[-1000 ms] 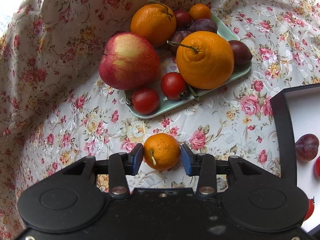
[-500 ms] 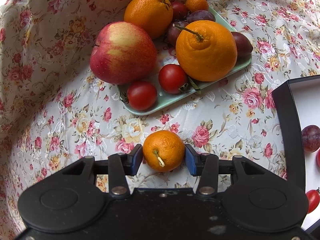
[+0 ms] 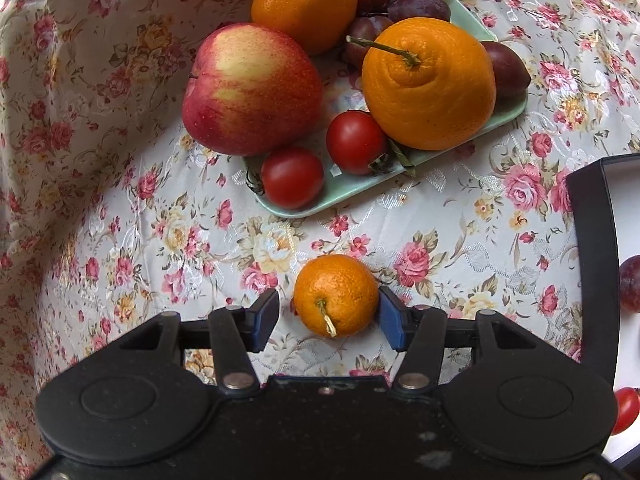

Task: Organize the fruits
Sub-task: 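Carry the kiwi in the left tool and mandarin in the right tool over the box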

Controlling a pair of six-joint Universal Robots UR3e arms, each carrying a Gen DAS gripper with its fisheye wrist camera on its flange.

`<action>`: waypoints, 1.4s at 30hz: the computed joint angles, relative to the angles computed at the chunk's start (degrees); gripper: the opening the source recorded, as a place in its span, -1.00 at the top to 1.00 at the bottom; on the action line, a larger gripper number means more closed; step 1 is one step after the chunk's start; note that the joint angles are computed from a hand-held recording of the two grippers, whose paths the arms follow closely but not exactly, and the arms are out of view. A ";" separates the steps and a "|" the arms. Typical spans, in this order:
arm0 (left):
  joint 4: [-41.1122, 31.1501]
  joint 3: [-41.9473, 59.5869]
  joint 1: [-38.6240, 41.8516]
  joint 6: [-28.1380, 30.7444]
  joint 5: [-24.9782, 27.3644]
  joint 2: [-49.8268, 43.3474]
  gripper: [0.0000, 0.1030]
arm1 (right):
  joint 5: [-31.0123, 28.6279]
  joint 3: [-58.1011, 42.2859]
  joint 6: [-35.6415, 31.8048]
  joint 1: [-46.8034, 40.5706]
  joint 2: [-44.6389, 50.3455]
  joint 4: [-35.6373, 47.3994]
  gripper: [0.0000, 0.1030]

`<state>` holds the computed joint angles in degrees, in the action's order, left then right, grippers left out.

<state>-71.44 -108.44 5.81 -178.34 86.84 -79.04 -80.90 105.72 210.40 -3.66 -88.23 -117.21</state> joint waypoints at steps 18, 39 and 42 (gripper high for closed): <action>-3.39 5.69 -3.25 -4.36 3.48 -0.60 -0.18 | -4.58 -4.35 -0.24 5.46 -5.19 8.10 0.15; -7.06 21.64 -28.53 -15.37 6.95 -10.62 -0.18 | -0.31 -3.65 -24.93 -25.76 -33.05 34.17 0.15; -7.33 25.47 -33.60 -17.13 6.71 -13.92 -0.18 | 0.85 -3.95 -33.30 -37.58 -37.87 40.04 0.15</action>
<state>-78.77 -82.96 -27.80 -195.47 93.55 -92.96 -80.05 101.76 177.09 -41.25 -126.10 -77.18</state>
